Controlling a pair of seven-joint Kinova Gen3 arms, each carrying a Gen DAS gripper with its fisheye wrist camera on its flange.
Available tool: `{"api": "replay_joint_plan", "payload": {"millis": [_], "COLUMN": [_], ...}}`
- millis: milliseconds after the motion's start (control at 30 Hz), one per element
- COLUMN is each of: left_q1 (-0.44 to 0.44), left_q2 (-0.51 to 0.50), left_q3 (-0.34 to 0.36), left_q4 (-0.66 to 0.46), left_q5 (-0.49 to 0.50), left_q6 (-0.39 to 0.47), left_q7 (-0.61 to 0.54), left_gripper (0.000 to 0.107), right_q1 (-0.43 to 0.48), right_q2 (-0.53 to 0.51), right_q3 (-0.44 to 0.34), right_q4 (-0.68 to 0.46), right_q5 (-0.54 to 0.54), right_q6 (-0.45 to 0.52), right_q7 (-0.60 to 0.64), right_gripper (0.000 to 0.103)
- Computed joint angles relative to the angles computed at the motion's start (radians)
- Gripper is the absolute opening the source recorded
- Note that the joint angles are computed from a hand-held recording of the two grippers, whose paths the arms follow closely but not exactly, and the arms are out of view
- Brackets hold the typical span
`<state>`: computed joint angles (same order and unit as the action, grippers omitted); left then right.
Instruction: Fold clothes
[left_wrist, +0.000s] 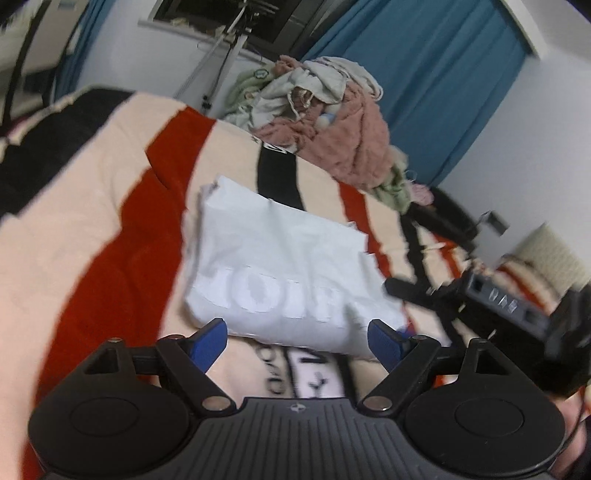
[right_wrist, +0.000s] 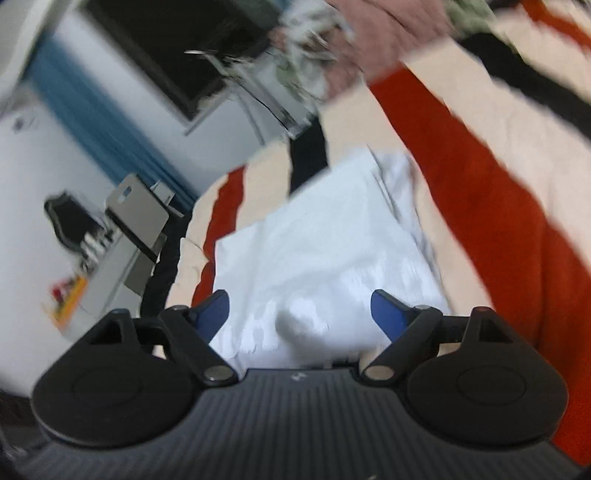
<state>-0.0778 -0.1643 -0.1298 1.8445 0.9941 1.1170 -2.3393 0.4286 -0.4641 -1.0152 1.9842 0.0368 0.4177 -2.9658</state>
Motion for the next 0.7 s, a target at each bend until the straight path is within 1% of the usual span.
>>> {"api": "replay_joint_plan", "payload": {"millis": [67, 133, 267, 367, 433, 467, 500, 533, 567, 600, 633, 700], "left_q1": [-0.005, -0.021, -0.07, -0.107, -0.119, -0.122, -0.123, -0.121, -0.118, -0.117, -0.119, -0.122], "left_q2": [0.028, 0.067, 0.152, 0.211, 0.23, 0.233, 0.232, 0.23, 0.229, 0.229, 0.231, 0.233], "left_q3": [-0.01, -0.012, 0.006, 0.031, 0.052, 0.06, 0.068, 0.075, 0.081, 0.084, 0.085, 0.087], "left_q4": [-0.002, -0.006, 0.001, 0.004, 0.006, 0.007, 0.006, 0.004, 0.0, -0.001, 0.0, 0.003], "left_q5": [0.032, 0.07, 0.159, 0.221, 0.247, 0.253, 0.252, 0.244, 0.231, 0.223, 0.221, 0.218], "left_q6": [0.031, 0.069, 0.108, 0.123, 0.102, 0.088, 0.069, 0.046, 0.026, 0.014, 0.009, -0.001], "left_q7": [0.031, 0.071, 0.155, 0.216, 0.244, 0.251, 0.255, 0.259, 0.272, 0.286, 0.297, 0.314], "left_gripper": [0.088, 0.088, 0.088, 0.087, 0.083, 0.078, 0.069, 0.063, 0.048, 0.04, 0.038, 0.031], "right_q1": [-0.052, -0.089, -0.147, -0.106, -0.064, -0.047, -0.028, -0.009, 0.01, 0.025, 0.04, 0.071], "right_q2": [0.014, 0.023, 0.056, 0.05, 0.048, 0.05, 0.049, 0.042, 0.037, 0.035, 0.032, 0.021], "right_q3": [0.05, 0.081, 0.114, 0.073, 0.029, 0.008, -0.013, -0.031, -0.047, -0.06, -0.07, -0.084], "right_q4": [0.039, 0.084, 0.171, 0.215, 0.24, 0.254, 0.264, 0.269, 0.273, 0.276, 0.279, 0.273], "right_q5": [-0.056, -0.094, -0.157, -0.191, -0.228, -0.251, -0.276, -0.3, -0.324, -0.347, -0.368, -0.396], "right_q6": [-0.037, -0.087, -0.222, -0.314, -0.382, -0.419, -0.446, -0.456, -0.464, -0.474, -0.482, -0.472], "right_q7": [-0.04, -0.086, -0.164, -0.201, -0.212, -0.213, -0.214, -0.213, -0.212, -0.211, -0.209, -0.198], "right_gripper": [0.085, 0.086, 0.087, 0.087, 0.087, 0.087, 0.086, 0.087, 0.087, 0.086, 0.082, 0.076]}}
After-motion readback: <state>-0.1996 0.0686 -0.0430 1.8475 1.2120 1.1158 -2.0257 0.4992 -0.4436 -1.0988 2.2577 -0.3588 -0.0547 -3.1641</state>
